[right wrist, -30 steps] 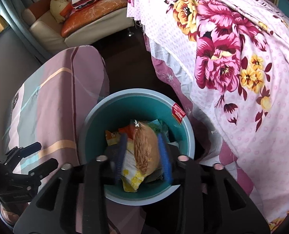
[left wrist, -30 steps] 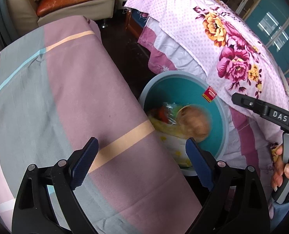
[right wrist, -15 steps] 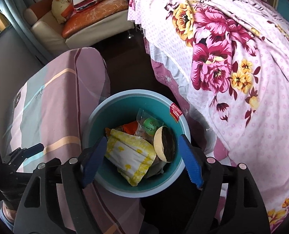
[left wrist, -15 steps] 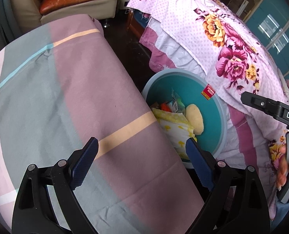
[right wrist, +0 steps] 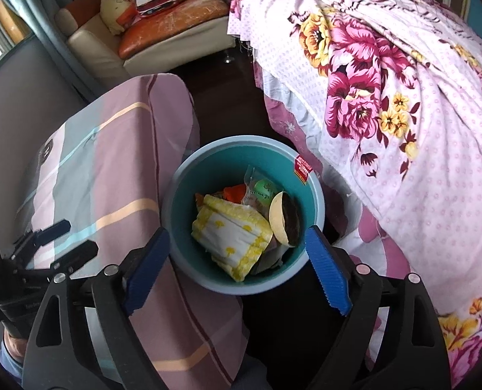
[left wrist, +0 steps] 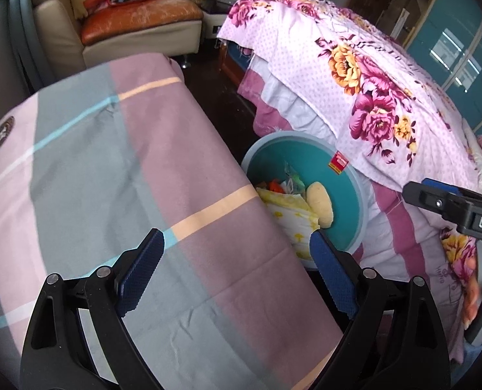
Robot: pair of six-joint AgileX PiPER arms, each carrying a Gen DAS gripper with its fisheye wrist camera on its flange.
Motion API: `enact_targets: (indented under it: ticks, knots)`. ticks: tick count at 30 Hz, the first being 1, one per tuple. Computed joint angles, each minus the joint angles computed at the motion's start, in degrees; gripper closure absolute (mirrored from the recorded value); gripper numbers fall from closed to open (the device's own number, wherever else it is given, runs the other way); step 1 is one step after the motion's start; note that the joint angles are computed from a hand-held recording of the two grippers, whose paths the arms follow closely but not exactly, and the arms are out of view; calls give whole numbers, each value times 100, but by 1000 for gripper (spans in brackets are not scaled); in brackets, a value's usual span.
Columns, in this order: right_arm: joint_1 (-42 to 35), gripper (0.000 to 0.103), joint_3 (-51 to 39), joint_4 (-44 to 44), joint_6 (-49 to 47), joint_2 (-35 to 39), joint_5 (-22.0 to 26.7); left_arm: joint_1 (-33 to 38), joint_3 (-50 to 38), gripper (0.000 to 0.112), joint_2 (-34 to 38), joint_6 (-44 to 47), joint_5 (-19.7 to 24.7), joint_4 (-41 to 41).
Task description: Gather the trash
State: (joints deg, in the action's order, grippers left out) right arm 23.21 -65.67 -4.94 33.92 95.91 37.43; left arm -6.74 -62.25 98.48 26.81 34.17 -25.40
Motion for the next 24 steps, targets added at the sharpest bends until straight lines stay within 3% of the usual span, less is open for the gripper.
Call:
enact_targets:
  ticks: [5, 11, 17, 24]
  knots:
    - [247, 17, 205, -84, 80, -364, 77, 13, 292, 16, -457, -296, -96, 239]
    - [777, 11, 404, -668, 420, -747, 160, 195, 416, 13, -764, -29, 112, -16]
    - [1250, 11, 354, -1238, 1056, -850, 416, 91, 633, 13, -1102, -356, 56, 387]
    - [1496, 11, 382, -1412, 1324, -1026, 620, 168, 946, 13, -1508, -299, -21, 317]
